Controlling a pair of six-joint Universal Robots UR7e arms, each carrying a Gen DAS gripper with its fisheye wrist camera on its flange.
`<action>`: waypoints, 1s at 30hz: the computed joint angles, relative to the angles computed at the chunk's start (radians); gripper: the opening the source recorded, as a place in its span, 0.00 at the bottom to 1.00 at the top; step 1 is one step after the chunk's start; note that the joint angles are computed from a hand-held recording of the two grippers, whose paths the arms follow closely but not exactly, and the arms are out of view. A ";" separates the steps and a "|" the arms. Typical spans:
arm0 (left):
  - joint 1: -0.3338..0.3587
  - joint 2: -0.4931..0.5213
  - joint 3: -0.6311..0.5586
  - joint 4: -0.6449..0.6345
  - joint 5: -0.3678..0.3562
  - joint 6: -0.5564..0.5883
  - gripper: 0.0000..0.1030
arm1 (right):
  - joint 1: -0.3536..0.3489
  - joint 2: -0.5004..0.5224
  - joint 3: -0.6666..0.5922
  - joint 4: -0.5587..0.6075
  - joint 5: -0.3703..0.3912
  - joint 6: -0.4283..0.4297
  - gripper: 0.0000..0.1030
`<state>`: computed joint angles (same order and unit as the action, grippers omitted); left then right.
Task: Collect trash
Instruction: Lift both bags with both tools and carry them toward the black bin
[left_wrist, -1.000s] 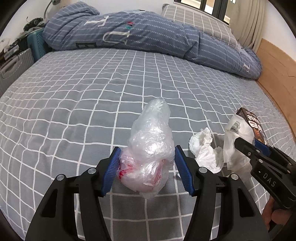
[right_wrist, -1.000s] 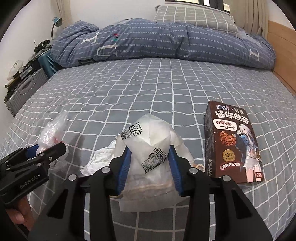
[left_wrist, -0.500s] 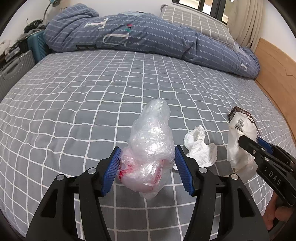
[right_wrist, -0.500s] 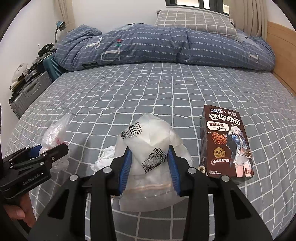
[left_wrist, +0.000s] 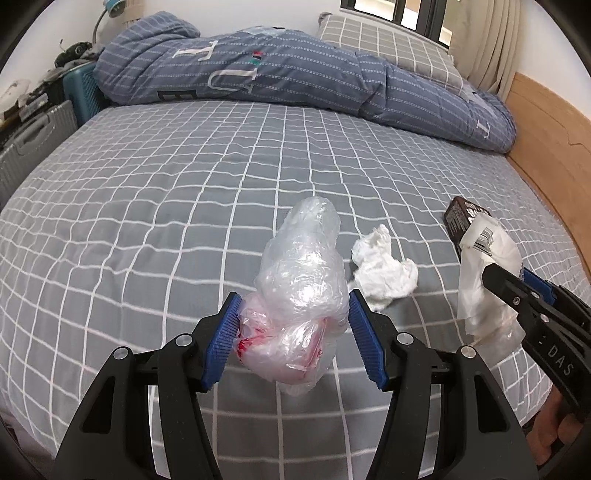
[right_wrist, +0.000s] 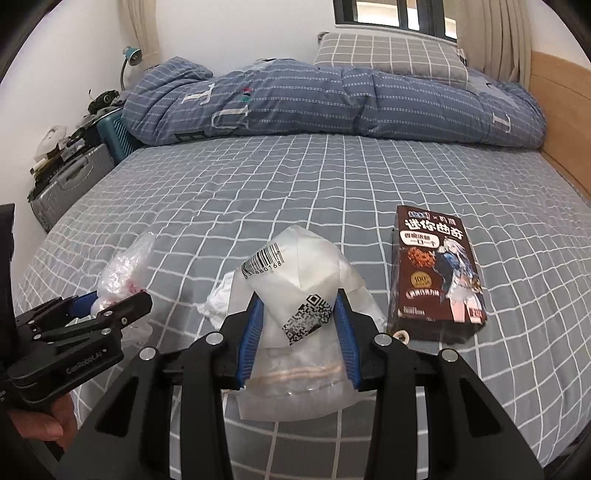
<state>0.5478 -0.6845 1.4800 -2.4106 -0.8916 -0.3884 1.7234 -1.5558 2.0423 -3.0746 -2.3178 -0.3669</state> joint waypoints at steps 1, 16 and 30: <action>-0.002 -0.004 0.007 -0.002 0.001 -0.003 0.56 | 0.005 -0.002 0.008 -0.005 -0.011 -0.001 0.36; -0.056 -0.087 0.147 -0.025 0.004 -0.053 0.56 | 0.062 -0.070 0.099 0.015 -0.085 0.059 0.36; -0.107 -0.152 0.244 -0.030 -0.017 -0.111 0.56 | 0.131 -0.145 0.172 0.034 -0.121 0.115 0.36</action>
